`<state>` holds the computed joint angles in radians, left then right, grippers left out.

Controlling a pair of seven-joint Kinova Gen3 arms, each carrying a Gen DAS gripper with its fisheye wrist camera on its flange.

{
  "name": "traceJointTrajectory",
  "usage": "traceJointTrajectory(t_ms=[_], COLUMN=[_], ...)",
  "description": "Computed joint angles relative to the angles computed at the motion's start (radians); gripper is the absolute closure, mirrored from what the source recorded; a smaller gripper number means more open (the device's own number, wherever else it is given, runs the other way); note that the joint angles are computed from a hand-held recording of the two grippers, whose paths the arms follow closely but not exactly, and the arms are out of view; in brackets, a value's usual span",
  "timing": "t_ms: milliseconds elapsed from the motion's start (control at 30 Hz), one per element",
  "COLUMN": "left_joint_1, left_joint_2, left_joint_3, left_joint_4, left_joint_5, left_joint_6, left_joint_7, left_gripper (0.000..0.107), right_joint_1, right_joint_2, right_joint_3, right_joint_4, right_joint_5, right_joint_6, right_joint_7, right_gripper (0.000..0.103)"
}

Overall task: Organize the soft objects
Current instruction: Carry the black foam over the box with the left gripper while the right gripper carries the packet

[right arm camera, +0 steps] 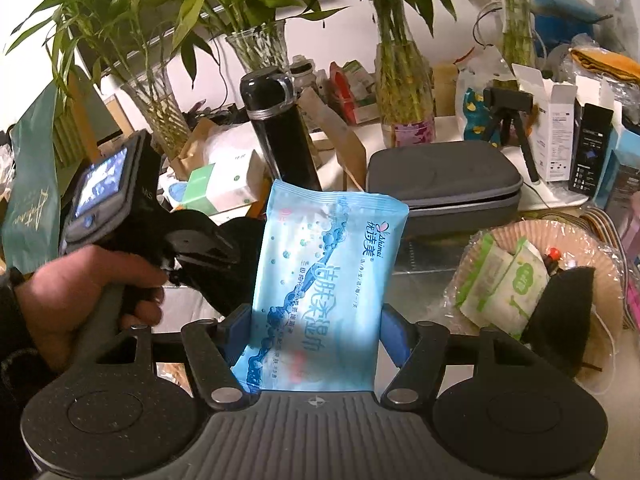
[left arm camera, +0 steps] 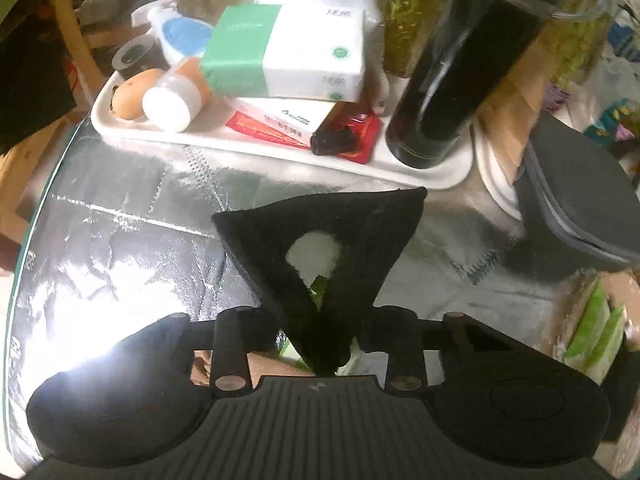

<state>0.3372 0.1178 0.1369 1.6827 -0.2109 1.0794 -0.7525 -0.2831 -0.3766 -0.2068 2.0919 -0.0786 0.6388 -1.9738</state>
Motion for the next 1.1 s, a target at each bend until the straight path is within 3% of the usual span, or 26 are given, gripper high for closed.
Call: traceJointTrajectory(t_ms=[367,733,1100], left_joint_1=[-0.07,-0.141,-0.137], left_joint_2=[-0.18,-0.43,-0.663], left_joint_3=[0.006,-0.056,-0.164], left_joint_4=[0.039,0.124,0.149], left_joint_5=[0.118,0.314,0.439], left_joint_6=[-0.038,-0.068,0.022], left_joint_7=[-0.226,-0.528,-0.774], left_gripper=[0.08,0.08,0.08], right_joint_1=[-0.035,-0.037,-0.072], right_joint_2=[-0.002,-0.044,-0.109], right_joint_3=[0.035,-0.026,-0.069], right_joint_4=[-0.013,-0.133,-0.233], right_joint_5=[-0.04,-0.022,-0.038], right_joint_6=[-0.004,0.166,0.325], right_joint_7=[0.064,0.081,0.103], right_gripper=[0.034,0.034,0.034])
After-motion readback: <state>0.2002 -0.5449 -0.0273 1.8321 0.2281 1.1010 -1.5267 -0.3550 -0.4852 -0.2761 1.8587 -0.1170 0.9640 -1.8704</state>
